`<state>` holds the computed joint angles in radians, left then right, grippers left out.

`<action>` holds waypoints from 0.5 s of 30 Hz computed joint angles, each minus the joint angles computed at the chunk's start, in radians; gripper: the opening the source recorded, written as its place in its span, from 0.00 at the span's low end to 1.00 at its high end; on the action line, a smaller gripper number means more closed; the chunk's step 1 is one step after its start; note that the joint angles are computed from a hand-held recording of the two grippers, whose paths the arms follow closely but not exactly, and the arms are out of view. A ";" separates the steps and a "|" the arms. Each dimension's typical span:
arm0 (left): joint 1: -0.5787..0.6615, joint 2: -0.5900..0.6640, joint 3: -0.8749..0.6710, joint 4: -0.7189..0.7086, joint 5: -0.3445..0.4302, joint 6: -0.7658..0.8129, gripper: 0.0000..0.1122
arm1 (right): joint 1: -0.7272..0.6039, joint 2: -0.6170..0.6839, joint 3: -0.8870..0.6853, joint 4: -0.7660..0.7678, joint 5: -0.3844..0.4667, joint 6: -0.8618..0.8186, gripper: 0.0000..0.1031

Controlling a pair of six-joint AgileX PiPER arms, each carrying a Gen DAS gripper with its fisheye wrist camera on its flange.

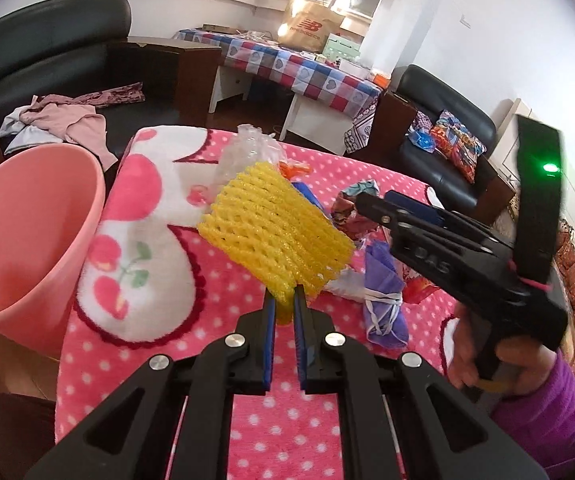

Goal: Collect trash
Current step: 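Carry the foam net toward the bucket while the right tool grasps the crumpled wrapper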

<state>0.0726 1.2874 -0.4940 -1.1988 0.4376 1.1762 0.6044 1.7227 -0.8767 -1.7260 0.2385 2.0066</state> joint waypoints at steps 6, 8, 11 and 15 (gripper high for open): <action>0.036 0.007 0.003 -0.015 0.026 0.025 0.07 | -0.002 0.043 -0.032 0.038 0.031 -0.044 0.36; 0.044 0.010 0.004 -0.025 0.032 0.040 0.07 | -0.010 0.041 -0.033 0.070 0.033 -0.064 0.27; 0.055 0.004 0.005 -0.036 0.042 0.056 0.07 | -0.032 0.020 -0.010 0.049 0.008 -0.024 0.20; 0.058 -0.026 0.016 -0.037 0.041 0.066 0.07 | -0.042 -0.024 0.031 0.011 -0.003 0.035 0.18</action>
